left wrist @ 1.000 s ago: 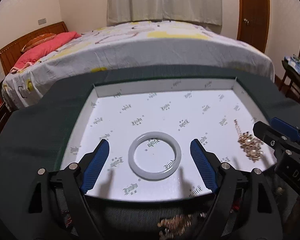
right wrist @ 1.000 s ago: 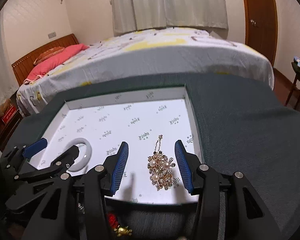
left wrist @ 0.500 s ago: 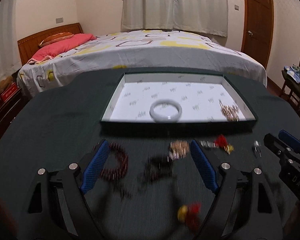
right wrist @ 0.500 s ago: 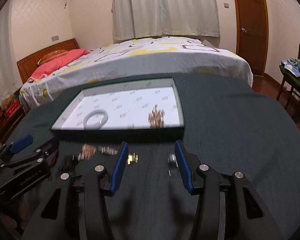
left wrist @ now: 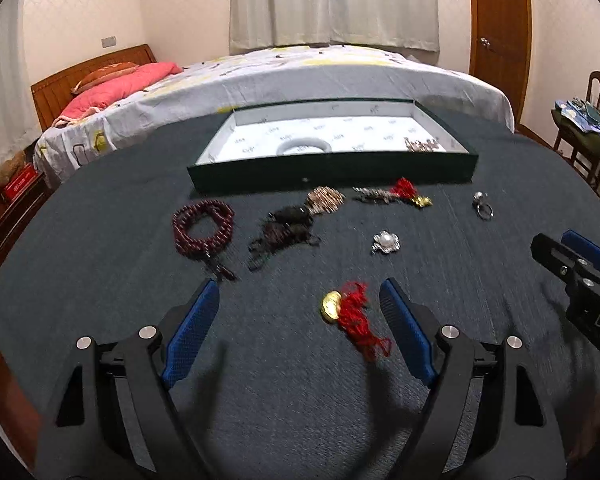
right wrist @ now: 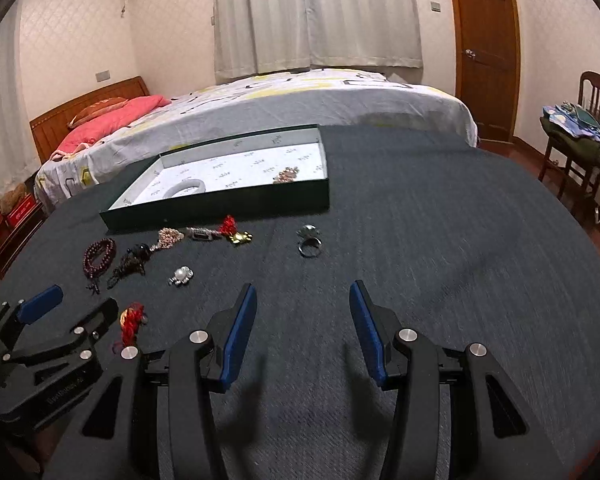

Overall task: Organize jewelry
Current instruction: 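Move the left tool to the red tassel with gold bead and grasp it, then grasp the pearl flower brooch with the right tool while the left tool holds the tassel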

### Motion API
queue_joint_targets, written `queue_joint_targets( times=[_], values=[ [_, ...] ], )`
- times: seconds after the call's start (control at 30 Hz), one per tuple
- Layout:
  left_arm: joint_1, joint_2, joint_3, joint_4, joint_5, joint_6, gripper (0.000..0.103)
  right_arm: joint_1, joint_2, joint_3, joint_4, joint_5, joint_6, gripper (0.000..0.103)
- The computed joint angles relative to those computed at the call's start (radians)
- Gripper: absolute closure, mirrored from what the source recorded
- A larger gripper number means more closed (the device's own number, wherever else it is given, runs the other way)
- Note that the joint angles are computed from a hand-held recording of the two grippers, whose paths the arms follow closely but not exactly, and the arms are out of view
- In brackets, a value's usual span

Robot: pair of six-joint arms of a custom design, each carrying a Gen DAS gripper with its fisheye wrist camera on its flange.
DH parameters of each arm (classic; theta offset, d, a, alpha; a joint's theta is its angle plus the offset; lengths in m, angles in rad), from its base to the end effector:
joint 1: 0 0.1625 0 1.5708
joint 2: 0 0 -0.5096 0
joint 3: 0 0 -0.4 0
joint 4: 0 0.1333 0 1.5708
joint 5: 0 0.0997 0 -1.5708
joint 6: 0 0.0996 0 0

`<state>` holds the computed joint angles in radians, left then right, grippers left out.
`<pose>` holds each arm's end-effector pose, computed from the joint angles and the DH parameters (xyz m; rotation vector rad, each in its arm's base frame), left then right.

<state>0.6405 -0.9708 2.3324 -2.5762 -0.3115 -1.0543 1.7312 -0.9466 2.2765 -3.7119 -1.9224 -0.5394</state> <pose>-0.2274 -0.4540 0.1284 0.1364 1.9909 -1.0123 0.1823 -0.5071 0.1955 0.6745 -2.4020 0.9659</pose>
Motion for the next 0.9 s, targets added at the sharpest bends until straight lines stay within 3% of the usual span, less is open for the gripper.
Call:
queue_joint_targets(
  times=[0.13, 0.3, 0.6, 0.73, 0.9],
  values=[
    [0.015, 0.023, -0.014, -0.013, -0.028, 0.021, 0.03, -0.01, -0.008, 0.007, -0.005, 0.013, 0.02, 0.055],
    [0.037, 0.027, -0.018, -0.019, -0.067, 0.026, 0.03, -0.017, -0.013, 0.007, 0.006, 0.031, 0.033, 0.055],
    [0.048, 0.043, 0.019, -0.248, -0.12, 0.181, 0.061, -0.022, -0.013, 0.011, 0.017, 0.038, 0.042, 0.055],
    [0.048, 0.056, 0.026, -0.332, -0.138, 0.255, 0.084, -0.025, -0.013, 0.013, 0.014, 0.04, 0.044, 0.055],
    [0.051, 0.063, 0.033, -0.386, -0.142, 0.299, 0.091, -0.024, -0.01, 0.013, 0.015, 0.039, 0.044, 0.055]
  ],
)
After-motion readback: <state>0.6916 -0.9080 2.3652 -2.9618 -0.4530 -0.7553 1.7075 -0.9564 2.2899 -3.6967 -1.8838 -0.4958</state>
